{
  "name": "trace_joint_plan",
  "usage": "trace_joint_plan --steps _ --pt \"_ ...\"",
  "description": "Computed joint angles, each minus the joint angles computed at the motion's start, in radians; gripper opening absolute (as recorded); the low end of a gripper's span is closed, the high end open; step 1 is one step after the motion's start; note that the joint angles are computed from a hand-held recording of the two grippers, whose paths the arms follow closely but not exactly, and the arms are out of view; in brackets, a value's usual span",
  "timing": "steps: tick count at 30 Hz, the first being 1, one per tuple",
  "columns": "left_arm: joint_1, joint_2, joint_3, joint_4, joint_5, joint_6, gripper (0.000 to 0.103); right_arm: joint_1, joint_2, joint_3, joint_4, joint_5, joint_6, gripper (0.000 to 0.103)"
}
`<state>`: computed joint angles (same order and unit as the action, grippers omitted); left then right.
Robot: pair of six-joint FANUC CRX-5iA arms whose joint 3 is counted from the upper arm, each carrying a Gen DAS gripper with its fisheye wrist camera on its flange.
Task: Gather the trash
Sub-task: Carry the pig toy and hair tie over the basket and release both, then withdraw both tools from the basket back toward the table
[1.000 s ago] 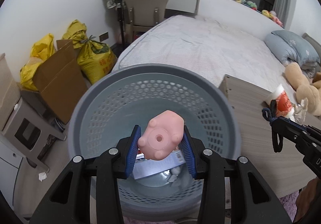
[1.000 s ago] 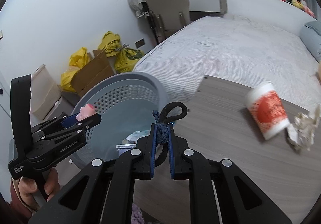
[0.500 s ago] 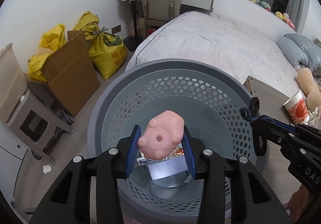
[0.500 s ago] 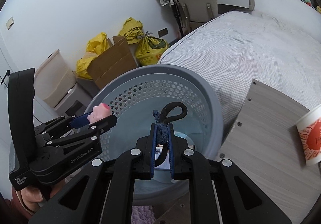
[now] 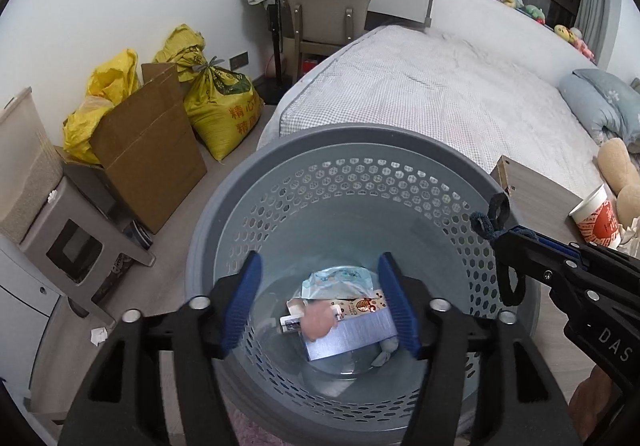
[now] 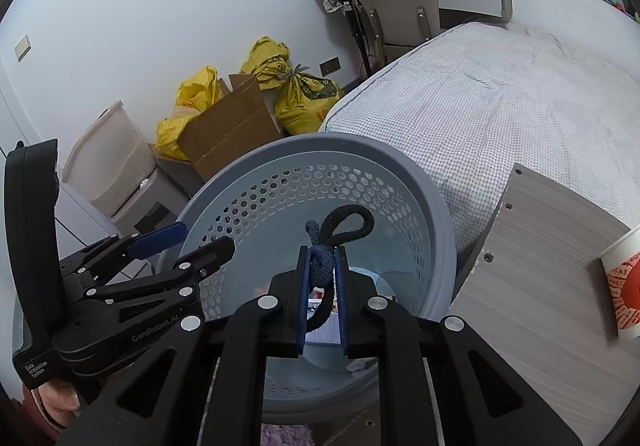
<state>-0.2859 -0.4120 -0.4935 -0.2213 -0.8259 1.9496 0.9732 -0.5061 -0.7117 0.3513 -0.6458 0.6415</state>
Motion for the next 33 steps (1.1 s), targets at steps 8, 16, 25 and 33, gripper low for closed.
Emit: trace_joint_plan --steps 8,16,25,33 --pt "-0.012 0.001 0.015 -0.03 -0.025 0.038 0.076 0.009 -0.026 -0.025 0.058 -0.01 -0.062 0.041" --pt "-0.029 -0.01 0.024 -0.068 -0.042 0.078 0.087 0.023 -0.04 -0.034 0.092 -0.023 -0.093 0.047" --pt "-0.048 -0.031 0.033 -0.101 -0.059 0.116 0.093 0.057 -0.063 -0.054 0.168 -0.052 -0.16 0.054" --pt "-0.066 -0.042 0.039 -0.115 -0.073 0.129 0.095 0.076 -0.099 -0.071 0.198 -0.084 -0.189 0.057"
